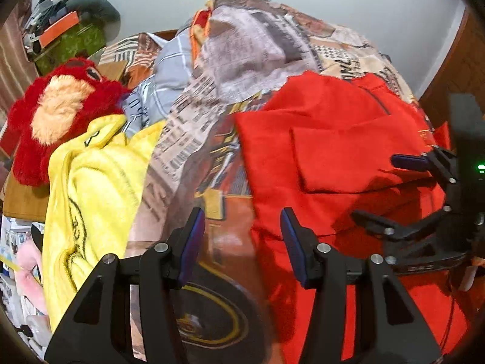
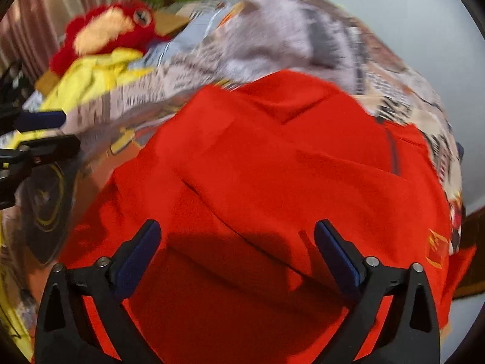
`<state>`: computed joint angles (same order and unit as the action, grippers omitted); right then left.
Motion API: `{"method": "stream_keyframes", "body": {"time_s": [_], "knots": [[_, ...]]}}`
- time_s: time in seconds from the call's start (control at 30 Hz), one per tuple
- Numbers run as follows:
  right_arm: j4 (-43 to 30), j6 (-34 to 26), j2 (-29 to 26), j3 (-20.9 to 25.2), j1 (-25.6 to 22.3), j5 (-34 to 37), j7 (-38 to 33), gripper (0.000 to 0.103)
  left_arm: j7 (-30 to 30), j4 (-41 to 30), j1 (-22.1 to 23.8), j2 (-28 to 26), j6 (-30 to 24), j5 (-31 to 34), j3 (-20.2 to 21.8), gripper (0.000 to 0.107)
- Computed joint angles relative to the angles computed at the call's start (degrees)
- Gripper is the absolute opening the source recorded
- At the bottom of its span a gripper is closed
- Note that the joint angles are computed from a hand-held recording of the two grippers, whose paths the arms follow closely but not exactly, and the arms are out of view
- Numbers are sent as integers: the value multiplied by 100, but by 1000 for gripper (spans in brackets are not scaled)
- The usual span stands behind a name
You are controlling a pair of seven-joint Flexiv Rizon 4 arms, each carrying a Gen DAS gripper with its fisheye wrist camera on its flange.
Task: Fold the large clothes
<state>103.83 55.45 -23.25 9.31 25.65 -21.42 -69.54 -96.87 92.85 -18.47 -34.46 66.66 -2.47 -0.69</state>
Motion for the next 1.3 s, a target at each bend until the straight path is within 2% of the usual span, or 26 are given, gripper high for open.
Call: {"method": "stream_keyframes", "body": {"time_s": [0.13, 0.2, 0.33, 0.43, 0.47, 0.5, 0.67, 0.73, 0.9, 1.13, 1.3], "knots": [[-422, -352, -427, 1, 118, -29, -198, 82, 69, -54, 27, -164, -7, 13, -12, 51], [-615, -509, -599, 15, 131, 38, -311, 64, 131, -90, 54, -251, -8, -38, -68, 51], [-911, -606, -815, 111, 2, 391, -573, 50, 267, -173, 98, -413, -26, -192, -195, 51], [-974, -479, -856, 210, -97, 712, -756, 31, 321, -278, 46, -516, -72, -232, -205, 51], [-959, -441, -838, 205, -93, 747, -775, 15, 332, -325, 23, -552, -119, -243, -205, 51], [-895, -383, -792, 102, -23, 649, -678, 7, 335, -363, 5, -581, -163, -256, -203, 51], [-503, 185, -447, -89, -1, 463, -271, 5, 170, -691, -195, -806, -483, -138, -10, 54], [-271, 426, -181, -176, -41, 344, -52, 5, 36, -831, -238, -922, -689, -106, 45, 56], [248, 940, 551, -463, -237, -164, 592, 5, -213, -936, -347, -989, -701, 110, 167, 64], [882, 1351, 1432, -706, -865, -1060, 1582, 5, -615, -1170, -439, -1101, -919, 277, 271, 69], [1306, 1423, 1924, -602, -1448, -1134, 1872, 5, -974, -1388, -550, -1185, -1145, 466, 387, 72]]}}
